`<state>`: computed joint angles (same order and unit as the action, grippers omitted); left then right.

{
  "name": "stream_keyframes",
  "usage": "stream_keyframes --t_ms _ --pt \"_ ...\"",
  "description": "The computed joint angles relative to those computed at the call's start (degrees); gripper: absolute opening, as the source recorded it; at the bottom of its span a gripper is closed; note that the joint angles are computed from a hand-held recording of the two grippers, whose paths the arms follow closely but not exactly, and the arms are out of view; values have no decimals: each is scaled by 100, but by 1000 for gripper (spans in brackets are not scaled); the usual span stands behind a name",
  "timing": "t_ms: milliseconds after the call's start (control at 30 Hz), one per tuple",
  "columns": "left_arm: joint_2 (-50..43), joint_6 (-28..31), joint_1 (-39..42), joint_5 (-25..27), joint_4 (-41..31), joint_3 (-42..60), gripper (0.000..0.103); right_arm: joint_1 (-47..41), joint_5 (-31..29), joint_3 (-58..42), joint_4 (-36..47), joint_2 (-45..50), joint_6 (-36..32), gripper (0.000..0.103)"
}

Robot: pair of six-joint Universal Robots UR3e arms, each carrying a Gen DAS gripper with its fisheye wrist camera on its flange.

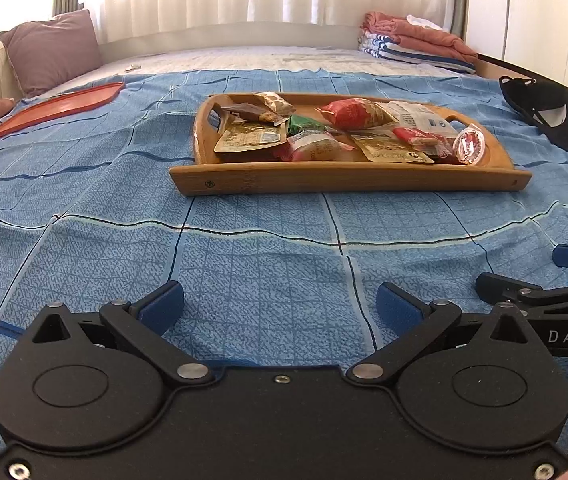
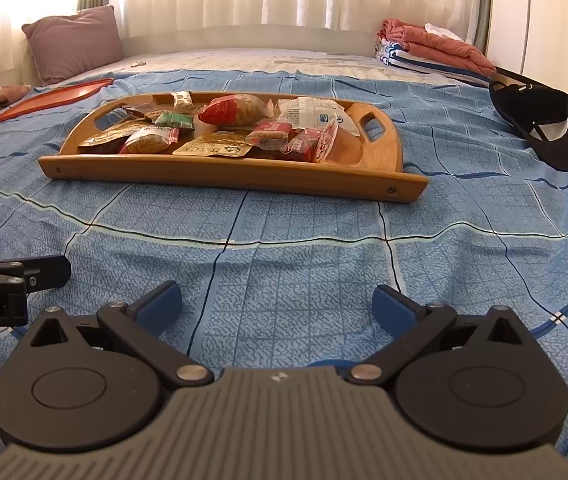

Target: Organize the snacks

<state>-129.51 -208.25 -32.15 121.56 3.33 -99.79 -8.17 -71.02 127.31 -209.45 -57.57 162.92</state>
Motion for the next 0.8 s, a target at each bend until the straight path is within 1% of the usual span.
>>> stream_keyframes --t_ms 200,333,667,800 --pt "-209 55 -45 147 204 85 103 -38 83 56 -267 144 -32 103" --pt "-213 87 -2 79 263 61 103 -86 171 139 -588 278 7 103" --pt "-265 140 6 97 299 89 103 -173 310 207 -850 391 99 103" --pt "-272 119 -1 104 345 68 103 -160 291 169 -789 388 0 103"
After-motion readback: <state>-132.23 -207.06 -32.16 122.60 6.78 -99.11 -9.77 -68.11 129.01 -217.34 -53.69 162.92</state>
